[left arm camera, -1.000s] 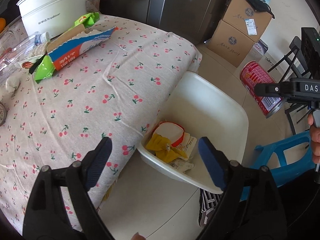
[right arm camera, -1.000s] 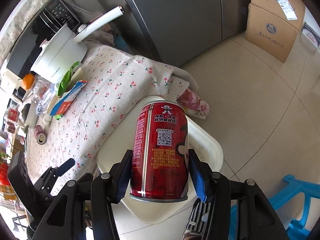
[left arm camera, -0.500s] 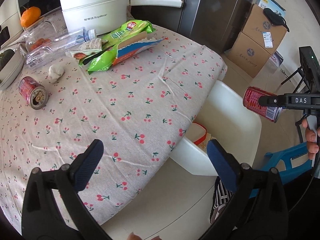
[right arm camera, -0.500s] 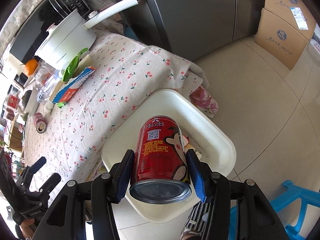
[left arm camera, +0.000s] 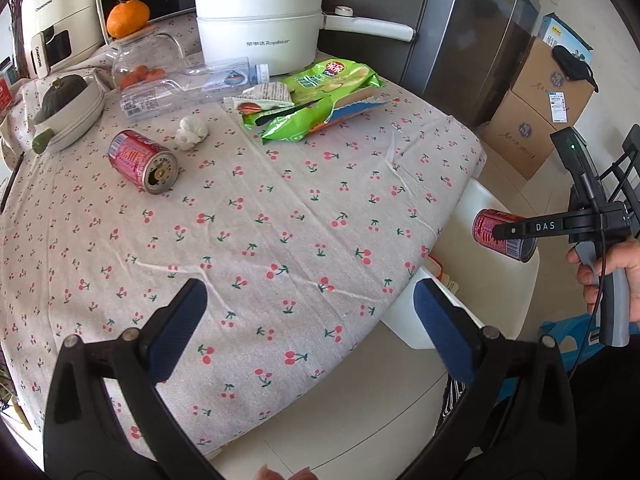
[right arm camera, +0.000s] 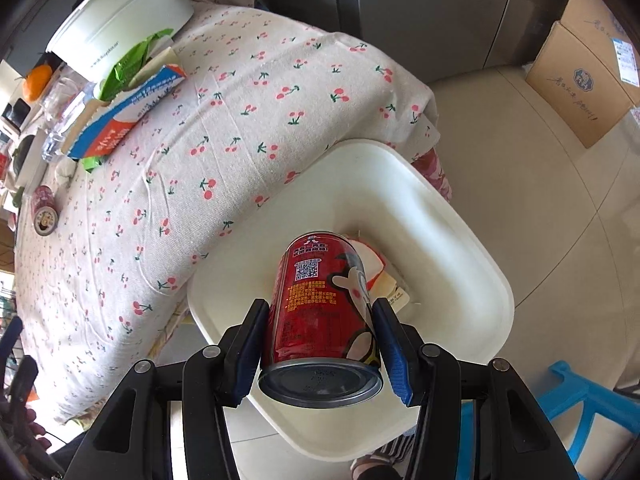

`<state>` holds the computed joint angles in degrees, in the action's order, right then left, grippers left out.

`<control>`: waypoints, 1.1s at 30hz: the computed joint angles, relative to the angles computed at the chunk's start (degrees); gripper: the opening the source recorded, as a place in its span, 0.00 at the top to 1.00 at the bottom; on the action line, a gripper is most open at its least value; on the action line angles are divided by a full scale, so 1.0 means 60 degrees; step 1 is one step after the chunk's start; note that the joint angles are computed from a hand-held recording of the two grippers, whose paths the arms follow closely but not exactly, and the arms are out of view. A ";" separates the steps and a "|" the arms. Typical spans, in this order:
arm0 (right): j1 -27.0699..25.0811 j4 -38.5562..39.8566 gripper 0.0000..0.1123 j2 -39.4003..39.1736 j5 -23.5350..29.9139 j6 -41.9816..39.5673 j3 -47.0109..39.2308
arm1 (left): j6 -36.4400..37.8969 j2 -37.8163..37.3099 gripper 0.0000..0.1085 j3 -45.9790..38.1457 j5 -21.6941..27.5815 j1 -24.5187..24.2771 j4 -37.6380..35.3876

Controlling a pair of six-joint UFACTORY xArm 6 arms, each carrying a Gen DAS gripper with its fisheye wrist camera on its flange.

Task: Collect trash
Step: 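Lower the red can into the white bin and open the right gripper, then grasp the second red can on the table with the left gripper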

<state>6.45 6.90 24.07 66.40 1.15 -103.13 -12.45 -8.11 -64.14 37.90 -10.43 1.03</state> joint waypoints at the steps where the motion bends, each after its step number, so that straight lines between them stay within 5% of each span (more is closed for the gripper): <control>1: 0.0072 -0.0168 0.52 0.0092 0.0059 0.0073 -0.0076 | -0.0027 -0.0105 0.06 0.0101 0.0007 0.0064 0.0034; 4: 0.0216 -0.0423 0.49 0.0282 0.0151 0.0183 -0.0260 | -0.0059 -0.0386 0.06 0.0361 0.0003 0.0275 0.0071; 6: 0.0273 -0.0456 0.35 0.0229 -0.0017 0.0190 -0.0194 | -0.0091 -0.0578 0.06 0.0533 -0.0021 0.0400 0.0076; 10: 0.0332 -0.0433 0.25 -0.0094 -0.0529 0.0160 0.0142 | -0.0092 -0.0948 0.06 0.0882 -0.0190 0.0666 -0.0090; 16: 0.0455 -0.0146 0.09 -0.0995 -0.1869 -0.0043 0.1090 | -0.0045 -0.1359 0.06 0.1236 -0.0526 0.0980 -0.0322; 20: 0.0556 0.0548 0.08 -0.1613 -0.2718 -0.0603 0.1646 | 0.0122 -0.1490 0.06 0.1230 -0.0589 0.1142 -0.0564; 27: 0.1091 0.1172 0.08 -0.2090 -0.3548 -0.1773 0.2005 | -0.0829 -0.1401 0.06 0.1079 -0.1006 0.1613 0.0897; 33: 0.1363 0.1217 0.08 -0.1916 -0.3277 -0.1976 0.1671 | -0.0513 -0.0411 0.06 -0.0011 -0.0187 0.2071 0.0424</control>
